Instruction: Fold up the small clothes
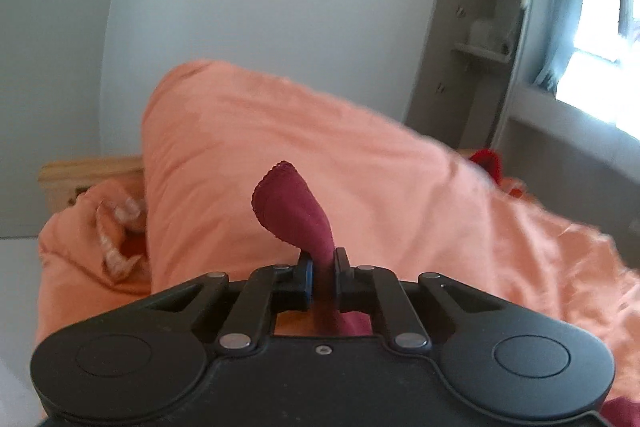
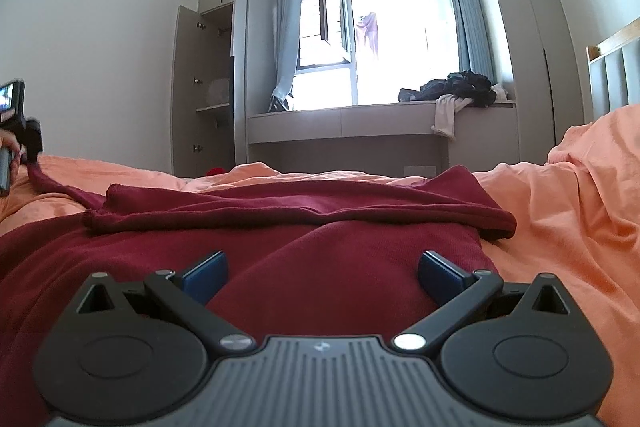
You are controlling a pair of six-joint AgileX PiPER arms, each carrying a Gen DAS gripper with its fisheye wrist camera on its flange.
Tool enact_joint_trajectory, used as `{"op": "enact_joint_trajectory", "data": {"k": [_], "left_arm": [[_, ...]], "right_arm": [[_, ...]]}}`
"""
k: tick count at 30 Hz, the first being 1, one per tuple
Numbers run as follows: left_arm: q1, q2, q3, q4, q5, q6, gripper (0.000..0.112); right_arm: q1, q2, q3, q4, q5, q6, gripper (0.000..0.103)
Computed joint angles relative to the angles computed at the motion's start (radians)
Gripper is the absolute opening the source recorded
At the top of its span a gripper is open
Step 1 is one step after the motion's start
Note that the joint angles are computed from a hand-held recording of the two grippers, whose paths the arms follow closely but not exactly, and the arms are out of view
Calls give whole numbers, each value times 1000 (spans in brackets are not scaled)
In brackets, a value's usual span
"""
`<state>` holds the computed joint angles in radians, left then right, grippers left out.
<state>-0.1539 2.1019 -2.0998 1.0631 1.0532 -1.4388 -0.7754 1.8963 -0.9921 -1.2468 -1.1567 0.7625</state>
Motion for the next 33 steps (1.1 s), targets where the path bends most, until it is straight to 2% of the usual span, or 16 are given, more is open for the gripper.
{"op": "enact_joint_trajectory", "data": {"k": [5,12,17,22,24,28,29,31,33], "left_arm": [[-113,-98,127,223,-69,-73,9],[-316,-168,183,363,-162,-11,10],[-461,-152,197,289,-193,18,10],[-564,-146,308,294,-244,-131,12],[-582,-145,346,259,-279,-144,18],[-568,-165,443,141,-393,-119,19],[-558,-173,466,120,-425,-108,21],[-531,-202,520,64,-508,-63,34],[-509,-260,628,108,-606,-122,78]], "right_arm": [[-21,-36,4,-30,17,12,103],[-117,-61,25,-73,-33,71,103],[-179,-84,25,-84,-35,101,103],[-231,-100,19,-93,-19,118,103],[-246,-99,16,-98,-18,123,103],[-261,-105,22,-112,-3,146,103],[-261,-108,24,-117,0,151,103],[-257,-120,42,-116,5,139,103],[-243,-136,65,-105,20,119,103]]}}
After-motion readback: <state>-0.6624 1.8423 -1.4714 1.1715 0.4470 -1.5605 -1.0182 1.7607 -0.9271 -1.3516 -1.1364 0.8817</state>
